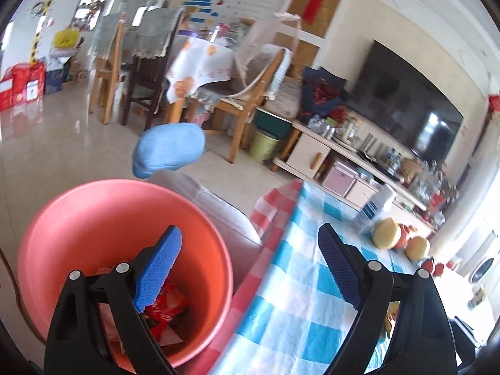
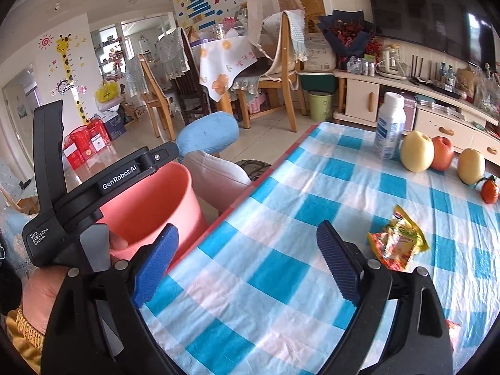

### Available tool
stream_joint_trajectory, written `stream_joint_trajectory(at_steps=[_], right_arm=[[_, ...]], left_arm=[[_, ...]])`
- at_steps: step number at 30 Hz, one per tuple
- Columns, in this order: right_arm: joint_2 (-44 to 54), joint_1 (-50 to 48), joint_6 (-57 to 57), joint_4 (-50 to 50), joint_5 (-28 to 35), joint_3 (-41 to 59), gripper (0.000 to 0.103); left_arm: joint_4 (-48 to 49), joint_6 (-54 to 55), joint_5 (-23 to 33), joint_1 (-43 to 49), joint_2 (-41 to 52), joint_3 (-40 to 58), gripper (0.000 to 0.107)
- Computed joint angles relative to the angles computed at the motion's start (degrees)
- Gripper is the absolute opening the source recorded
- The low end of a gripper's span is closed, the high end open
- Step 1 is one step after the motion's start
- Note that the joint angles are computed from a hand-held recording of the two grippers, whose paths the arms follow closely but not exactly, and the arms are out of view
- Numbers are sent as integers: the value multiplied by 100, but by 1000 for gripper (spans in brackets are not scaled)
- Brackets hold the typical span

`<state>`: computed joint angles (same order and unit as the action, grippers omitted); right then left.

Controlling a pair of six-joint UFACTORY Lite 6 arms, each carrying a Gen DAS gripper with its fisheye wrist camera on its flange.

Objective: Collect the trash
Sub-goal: 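Move both empty tools back toward the remaining wrappers on the table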

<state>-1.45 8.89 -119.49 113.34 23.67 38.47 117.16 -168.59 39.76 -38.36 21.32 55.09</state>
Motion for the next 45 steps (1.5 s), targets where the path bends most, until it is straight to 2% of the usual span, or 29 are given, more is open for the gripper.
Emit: stream_joint_trajectory(at_steps=[4,7,9,16,23,31,45], right_arm=[[-342,-348,-104,-75,41,-316,94],[-531,-670,37,-365,127,-482,94],[-655,-924,26,-497,221,-610,95],[-980,-1782,-18,-995,544,-939,95],[-1172,-2660,-432,-1250,915,-1178,95],[-864,-3489,-763,-1524,1384,-1099,95],[68,-4627,-1347,-1780,1848,-682,95]], left_arm=[[-323,634,-127,-178,201,388,93],[-1245,1844,-327,-320,435,899,93],[-1526,2197,-335,-396,539,1073,93],[-1599,2048,-487,-562,694,1248,93],[-2258,3047,-290,-1018,1276,2023,93],[-3198,4566,-132,-1432,2172,3314,93],[-4309,6196,-70,-1875,3452,5242,93]])
